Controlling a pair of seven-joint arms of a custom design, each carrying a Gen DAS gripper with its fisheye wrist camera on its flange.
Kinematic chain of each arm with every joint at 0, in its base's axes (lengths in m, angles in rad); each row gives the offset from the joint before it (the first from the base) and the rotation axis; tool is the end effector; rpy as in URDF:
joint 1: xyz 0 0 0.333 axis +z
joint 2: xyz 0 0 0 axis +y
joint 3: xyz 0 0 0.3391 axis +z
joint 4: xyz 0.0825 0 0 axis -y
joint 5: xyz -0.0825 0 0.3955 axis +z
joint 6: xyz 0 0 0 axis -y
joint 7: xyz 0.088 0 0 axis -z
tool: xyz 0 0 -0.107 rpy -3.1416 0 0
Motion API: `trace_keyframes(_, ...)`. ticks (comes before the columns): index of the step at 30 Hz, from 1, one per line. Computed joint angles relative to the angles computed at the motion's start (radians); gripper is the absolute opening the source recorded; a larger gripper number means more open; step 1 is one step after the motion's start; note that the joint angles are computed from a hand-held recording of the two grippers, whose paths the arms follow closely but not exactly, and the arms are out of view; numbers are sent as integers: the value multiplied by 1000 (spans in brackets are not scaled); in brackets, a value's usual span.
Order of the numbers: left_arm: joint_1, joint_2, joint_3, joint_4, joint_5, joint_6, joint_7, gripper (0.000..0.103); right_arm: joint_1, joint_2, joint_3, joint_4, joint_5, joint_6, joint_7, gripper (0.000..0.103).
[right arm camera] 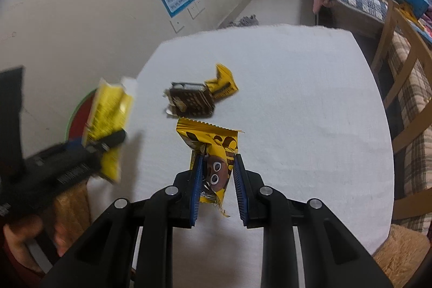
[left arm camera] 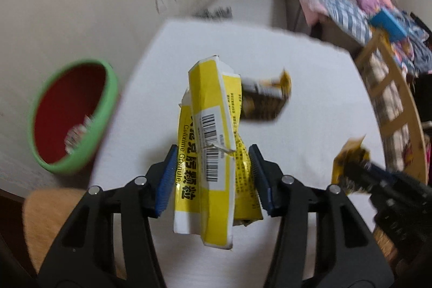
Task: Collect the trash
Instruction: 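Carry the yellow box and yellow-brown packet over the red bin with both grippers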
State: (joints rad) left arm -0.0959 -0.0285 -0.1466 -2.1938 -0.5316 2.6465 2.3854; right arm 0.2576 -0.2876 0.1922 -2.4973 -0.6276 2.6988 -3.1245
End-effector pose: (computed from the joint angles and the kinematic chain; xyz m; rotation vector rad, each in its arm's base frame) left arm 0.5585 -0.1248 0.4639 -1.2461 2.5073 -0.7698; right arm 0.4175 0.2266 0.4501 -1.1700 2.2834 -0.4430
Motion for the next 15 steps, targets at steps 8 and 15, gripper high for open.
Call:
trace_keyframes(8,-1,-28,12,45,-97,67,48,50,5,29,12,95,-49,-29,-24,23)
trace_keyframes(15,14,-32,32,72,-142,84,76,51,17,68,11,189,-98,-57,-40,24)
